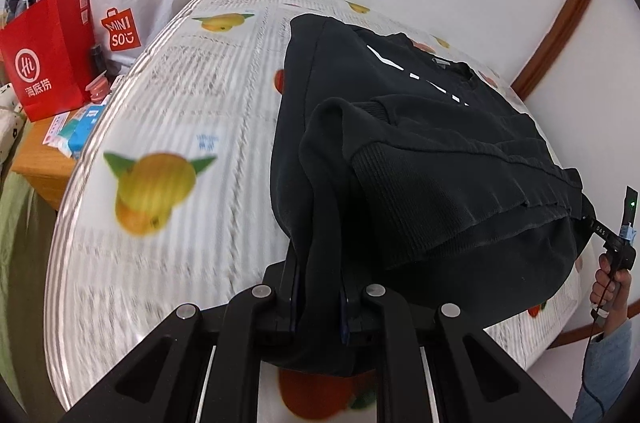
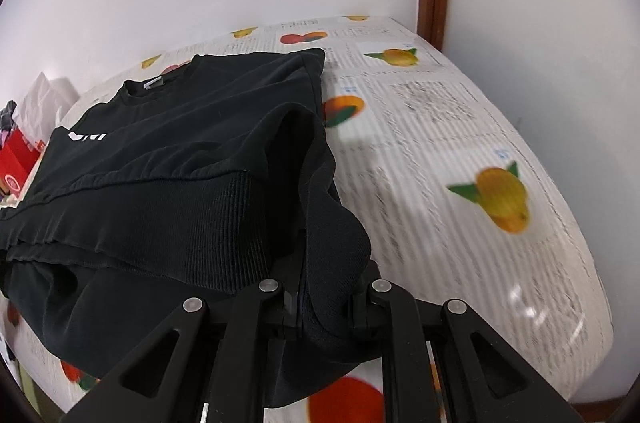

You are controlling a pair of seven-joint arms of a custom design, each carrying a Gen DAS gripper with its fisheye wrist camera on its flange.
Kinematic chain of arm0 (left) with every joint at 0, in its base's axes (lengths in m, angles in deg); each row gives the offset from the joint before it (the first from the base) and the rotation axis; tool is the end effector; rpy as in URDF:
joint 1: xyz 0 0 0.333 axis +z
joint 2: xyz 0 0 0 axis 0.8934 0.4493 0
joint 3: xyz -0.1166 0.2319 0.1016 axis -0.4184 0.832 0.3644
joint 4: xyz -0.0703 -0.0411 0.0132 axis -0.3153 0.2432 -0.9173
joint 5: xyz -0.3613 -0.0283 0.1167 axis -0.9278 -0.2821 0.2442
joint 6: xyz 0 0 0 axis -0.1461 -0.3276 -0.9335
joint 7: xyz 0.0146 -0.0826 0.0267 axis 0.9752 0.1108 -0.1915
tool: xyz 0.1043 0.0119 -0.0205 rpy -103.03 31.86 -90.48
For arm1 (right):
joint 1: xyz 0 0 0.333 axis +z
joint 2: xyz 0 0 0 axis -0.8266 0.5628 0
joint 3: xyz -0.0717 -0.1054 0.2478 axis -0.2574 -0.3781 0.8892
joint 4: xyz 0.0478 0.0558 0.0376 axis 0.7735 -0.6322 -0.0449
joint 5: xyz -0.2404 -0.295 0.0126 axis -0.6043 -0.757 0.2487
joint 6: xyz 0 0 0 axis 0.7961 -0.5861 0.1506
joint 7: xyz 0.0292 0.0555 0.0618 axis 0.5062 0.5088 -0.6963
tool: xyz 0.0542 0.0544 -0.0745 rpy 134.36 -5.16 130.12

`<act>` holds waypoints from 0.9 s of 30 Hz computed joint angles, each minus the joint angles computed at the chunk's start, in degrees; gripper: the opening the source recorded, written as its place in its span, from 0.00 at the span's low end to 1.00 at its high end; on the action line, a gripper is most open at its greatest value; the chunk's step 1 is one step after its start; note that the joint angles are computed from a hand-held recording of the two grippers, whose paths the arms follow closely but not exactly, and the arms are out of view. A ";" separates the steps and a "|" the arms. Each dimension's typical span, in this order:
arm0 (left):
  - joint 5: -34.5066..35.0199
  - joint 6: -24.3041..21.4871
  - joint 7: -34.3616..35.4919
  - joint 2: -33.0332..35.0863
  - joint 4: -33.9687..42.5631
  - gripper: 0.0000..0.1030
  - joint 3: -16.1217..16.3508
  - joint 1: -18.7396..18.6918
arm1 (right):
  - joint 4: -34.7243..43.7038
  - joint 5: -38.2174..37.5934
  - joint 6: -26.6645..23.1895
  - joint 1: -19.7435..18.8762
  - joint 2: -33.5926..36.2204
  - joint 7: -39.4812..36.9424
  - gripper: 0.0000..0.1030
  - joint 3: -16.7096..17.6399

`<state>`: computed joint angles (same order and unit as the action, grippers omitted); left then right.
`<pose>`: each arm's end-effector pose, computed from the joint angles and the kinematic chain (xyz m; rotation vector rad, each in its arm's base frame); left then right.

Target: Fold small clothes

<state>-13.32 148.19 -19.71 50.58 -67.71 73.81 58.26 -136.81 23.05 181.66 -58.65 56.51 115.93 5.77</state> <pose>0.4605 -0.1089 0.4290 -2.3353 1.3504 -0.7112 0.7049 -0.0492 0.3925 -1.9896 1.4938 -0.4826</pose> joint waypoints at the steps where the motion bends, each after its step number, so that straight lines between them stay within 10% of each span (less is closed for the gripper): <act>1: 0.11 -0.36 -0.45 -0.34 -0.21 0.13 -0.45 -0.13 | -0.54 0.10 0.26 -0.14 -0.34 -0.36 0.13 0.01; 17: 3.57 -6.73 -3.56 -3.08 0.77 0.22 -2.42 -0.83 | -14.99 3.06 6.17 -0.68 -11.77 -6.46 0.19 -0.87; 27: 6.75 -1.33 -4.98 -7.53 -0.83 0.42 -2.59 -1.32 | -19.49 14.19 3.86 -0.94 -17.76 -14.76 0.39 -0.11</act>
<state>-6.57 146.86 -24.69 43.05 -68.54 71.22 56.94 -156.31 37.24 185.52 -59.59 38.74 101.16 5.66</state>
